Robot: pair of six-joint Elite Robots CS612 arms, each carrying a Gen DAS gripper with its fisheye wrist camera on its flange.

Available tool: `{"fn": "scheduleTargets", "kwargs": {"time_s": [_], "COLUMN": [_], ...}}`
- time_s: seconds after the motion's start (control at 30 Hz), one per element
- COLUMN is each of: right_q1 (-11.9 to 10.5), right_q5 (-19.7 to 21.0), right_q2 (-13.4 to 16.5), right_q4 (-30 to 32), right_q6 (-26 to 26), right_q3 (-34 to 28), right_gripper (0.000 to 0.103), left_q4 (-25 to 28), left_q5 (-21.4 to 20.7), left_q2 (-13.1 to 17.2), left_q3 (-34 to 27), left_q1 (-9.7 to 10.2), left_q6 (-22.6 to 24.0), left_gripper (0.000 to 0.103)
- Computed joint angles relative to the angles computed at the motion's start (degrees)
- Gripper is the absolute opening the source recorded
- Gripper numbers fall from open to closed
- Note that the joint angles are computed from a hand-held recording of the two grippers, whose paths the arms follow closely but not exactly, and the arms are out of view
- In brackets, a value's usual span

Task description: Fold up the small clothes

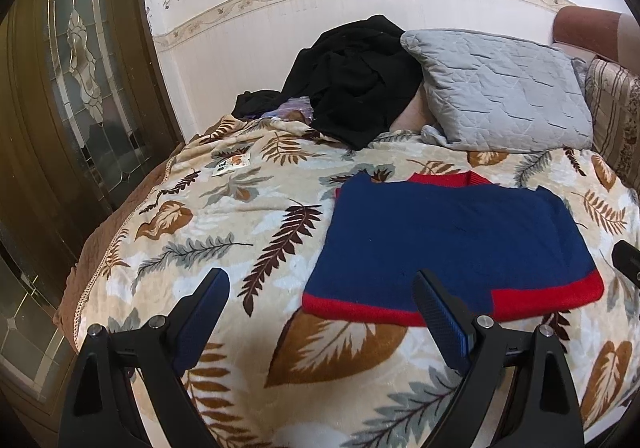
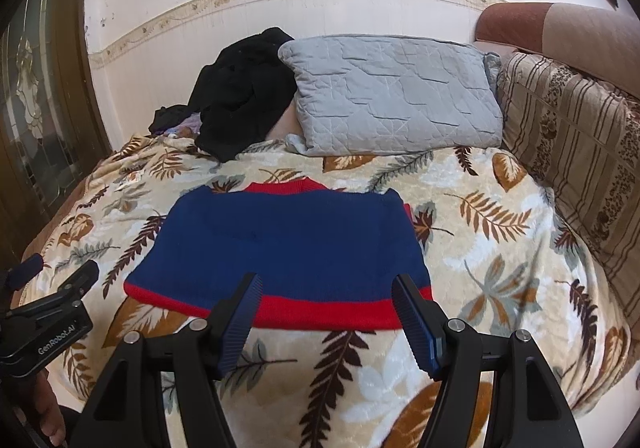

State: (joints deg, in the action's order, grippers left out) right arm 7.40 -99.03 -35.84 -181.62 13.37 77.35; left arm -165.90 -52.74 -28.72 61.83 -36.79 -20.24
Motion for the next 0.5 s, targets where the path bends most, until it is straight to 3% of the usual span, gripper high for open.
{"fn": "scheduleTargets", "kwargs": {"time_s": [0.5], "right_q1": [-0.09], "right_q5": [3.10], "right_q2": [4.46], "right_q4": [0.88], "right_q6": [-1.03], "right_q3": [-6.17], "right_gripper": [0.072], "left_q4": [5.91], "left_q5": [-2.62], "left_q2": [4.29], "left_q3": [-6.54], "left_q1": [1.75], "left_q6": [-2.98], "left_gripper": [0.093]}}
